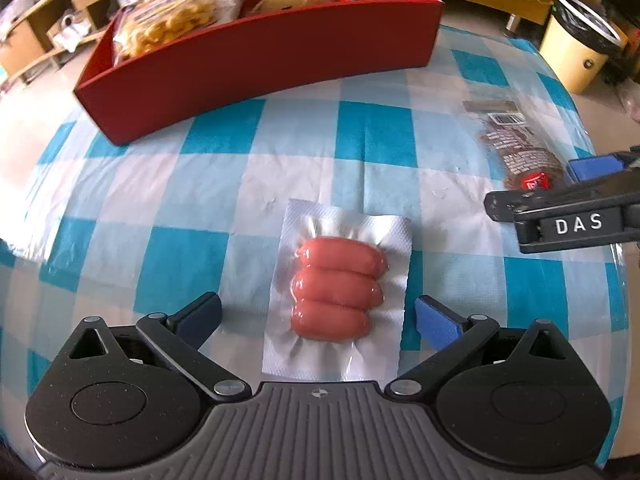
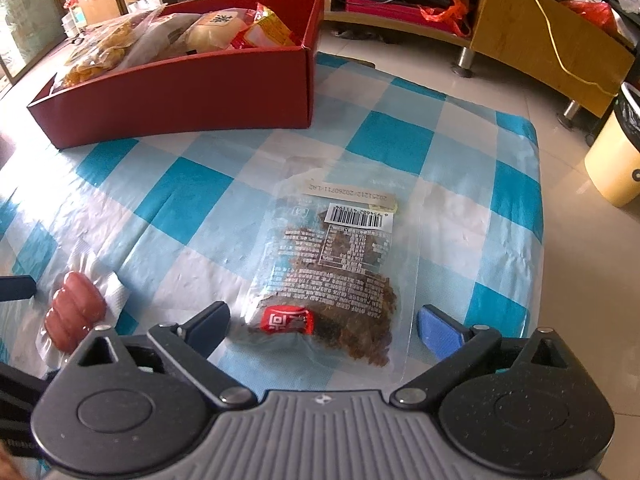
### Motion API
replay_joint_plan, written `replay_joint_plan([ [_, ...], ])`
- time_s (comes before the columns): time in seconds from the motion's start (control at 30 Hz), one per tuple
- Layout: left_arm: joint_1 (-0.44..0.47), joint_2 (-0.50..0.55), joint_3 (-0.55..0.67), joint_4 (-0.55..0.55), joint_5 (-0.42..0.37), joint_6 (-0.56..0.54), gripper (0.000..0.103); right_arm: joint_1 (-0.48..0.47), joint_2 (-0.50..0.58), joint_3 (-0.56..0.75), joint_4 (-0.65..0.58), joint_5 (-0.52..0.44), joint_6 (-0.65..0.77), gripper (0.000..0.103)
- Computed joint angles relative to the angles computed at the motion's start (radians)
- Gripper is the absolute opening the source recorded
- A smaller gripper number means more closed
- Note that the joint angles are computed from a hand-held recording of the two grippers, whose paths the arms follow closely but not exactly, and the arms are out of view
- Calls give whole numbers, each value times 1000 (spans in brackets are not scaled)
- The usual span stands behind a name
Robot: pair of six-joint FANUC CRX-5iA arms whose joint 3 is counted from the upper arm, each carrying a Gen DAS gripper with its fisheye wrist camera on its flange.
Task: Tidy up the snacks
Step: 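Carry the sausage pack and jerky bag toward the red box with both tools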
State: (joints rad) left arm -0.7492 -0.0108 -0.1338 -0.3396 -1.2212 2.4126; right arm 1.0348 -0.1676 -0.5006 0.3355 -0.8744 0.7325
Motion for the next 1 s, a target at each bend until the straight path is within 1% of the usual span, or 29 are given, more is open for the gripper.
replay_joint_plan([
  [0.1, -15, 7, 9, -18, -15, 50, 103, 2, -7, -2, 1, -1, 12, 94],
  [0.17, -23, 10, 15, -23, -20, 78, 101, 3, -8, -3, 2, 1, 16, 94],
  [0.2, -31, 12, 20, -31, -25, 87, 98, 3, -8, -2, 4, 1, 21, 93],
  [0.33, -66, 15, 43, -47, -33, 82, 74, 19, -15, -11, 24, -3, 36, 91],
  [0.43, -74, 21, 51, -51, -49, 87, 74, 28, -25, -13, 5, -7, 62, 91],
  [0.63, -93, 22, 59, -75, -77, 83, 74, 33, -38, -18, 1, -16, 70, 91],
  [0.83, -82, 5, 39, -68, -62, 76, 74, 34, -19, -5, -2, -18, 73, 91],
  [0.9, -73, -2, 29, -60, -52, 65, 79, 34, -13, 0, -2, -17, 72, 91],
  [0.97, -77, 8, 37, -75, -74, 74, 95, 27, -5, 10, -17, -21, 81, 93],
  [1.0, -76, 10, 35, -78, -76, 70, 98, 22, -3, 15, -28, -21, 82, 93],
])
